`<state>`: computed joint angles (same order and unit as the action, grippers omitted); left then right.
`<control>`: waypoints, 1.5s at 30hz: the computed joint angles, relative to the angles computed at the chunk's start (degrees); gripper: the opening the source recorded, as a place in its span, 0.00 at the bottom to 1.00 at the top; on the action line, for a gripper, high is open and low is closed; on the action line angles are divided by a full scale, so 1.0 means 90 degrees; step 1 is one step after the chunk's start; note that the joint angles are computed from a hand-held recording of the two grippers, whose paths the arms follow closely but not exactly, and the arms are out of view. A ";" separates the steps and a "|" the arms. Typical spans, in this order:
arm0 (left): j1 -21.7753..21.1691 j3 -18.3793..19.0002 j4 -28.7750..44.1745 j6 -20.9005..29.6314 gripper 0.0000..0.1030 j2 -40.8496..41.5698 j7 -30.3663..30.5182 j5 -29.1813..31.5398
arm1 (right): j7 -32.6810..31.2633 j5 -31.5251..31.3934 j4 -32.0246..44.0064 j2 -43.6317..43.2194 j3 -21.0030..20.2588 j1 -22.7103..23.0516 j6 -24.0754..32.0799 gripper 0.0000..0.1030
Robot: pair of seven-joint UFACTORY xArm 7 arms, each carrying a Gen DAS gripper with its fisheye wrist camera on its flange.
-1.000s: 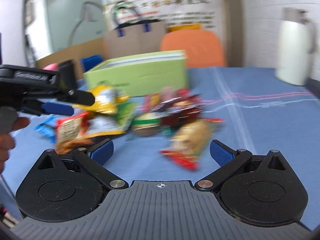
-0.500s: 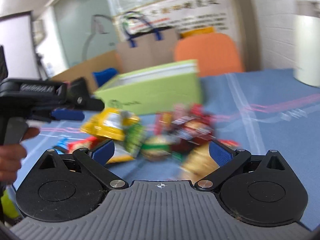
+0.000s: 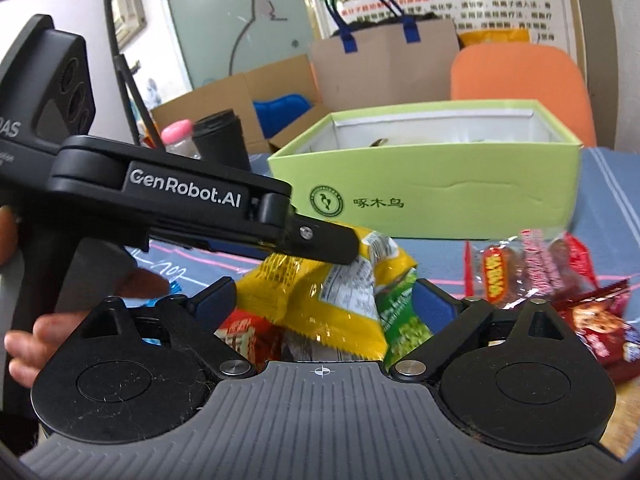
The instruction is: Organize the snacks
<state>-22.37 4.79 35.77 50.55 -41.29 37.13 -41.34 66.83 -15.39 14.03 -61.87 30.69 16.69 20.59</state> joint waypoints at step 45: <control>0.0483 -0.0062 -0.1101 -0.0951 0.68 -0.2402 -0.0926 0.0589 | -0.1042 0.1183 -0.0137 -0.2325 0.0436 0.0633 0.2035 0.71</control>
<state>-18.03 4.24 25.86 41.98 -62.90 28.80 -36.04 57.45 -4.74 12.80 -82.79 34.61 22.38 38.91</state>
